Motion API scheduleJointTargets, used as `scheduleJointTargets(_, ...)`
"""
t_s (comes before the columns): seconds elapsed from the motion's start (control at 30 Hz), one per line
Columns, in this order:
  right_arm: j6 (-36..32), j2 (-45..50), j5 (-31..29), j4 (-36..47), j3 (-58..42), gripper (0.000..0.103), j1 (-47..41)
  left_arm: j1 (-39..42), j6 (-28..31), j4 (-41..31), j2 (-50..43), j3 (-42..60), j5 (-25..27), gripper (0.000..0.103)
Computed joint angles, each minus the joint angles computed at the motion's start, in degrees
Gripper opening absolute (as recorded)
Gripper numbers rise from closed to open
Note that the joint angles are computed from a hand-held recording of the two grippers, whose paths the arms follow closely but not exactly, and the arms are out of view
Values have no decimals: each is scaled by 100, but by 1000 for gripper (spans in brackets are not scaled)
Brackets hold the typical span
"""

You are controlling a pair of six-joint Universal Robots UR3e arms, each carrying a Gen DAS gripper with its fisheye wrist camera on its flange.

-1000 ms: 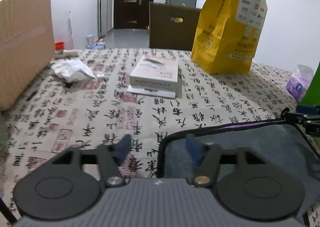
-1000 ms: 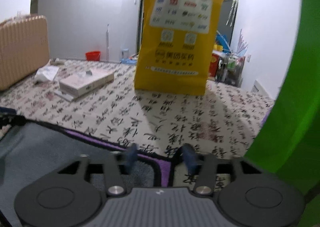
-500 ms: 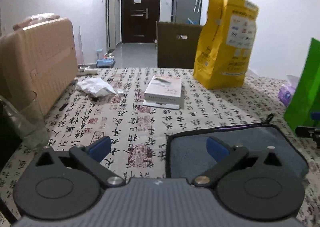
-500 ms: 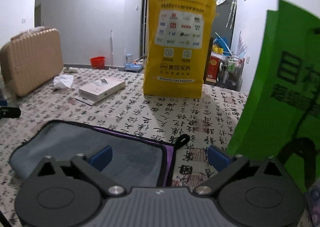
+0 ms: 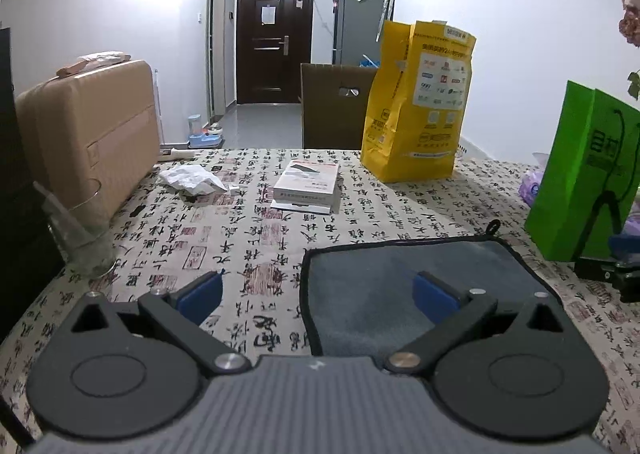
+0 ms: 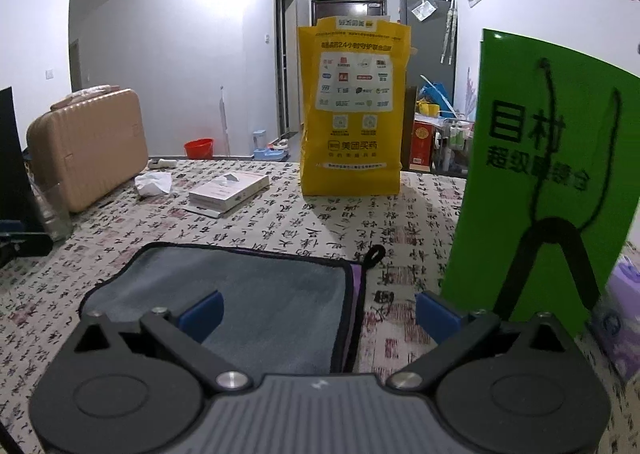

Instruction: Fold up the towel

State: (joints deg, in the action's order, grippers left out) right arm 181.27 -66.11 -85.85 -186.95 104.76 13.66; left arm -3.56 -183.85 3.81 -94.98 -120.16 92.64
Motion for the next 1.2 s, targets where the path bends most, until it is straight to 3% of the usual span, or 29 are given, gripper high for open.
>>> scheduleJointTargets(0.73, 326, -1609, -413, -1052, 2335, 103, 587, -686, -166, 536, 1749, -1899, 605, 103)
scheduleJointTargets(1.2, 679, -2280, -908, -1728, 3417, 103, 1174, -1898, -593, 985, 2219, -2633, 1763, 103)
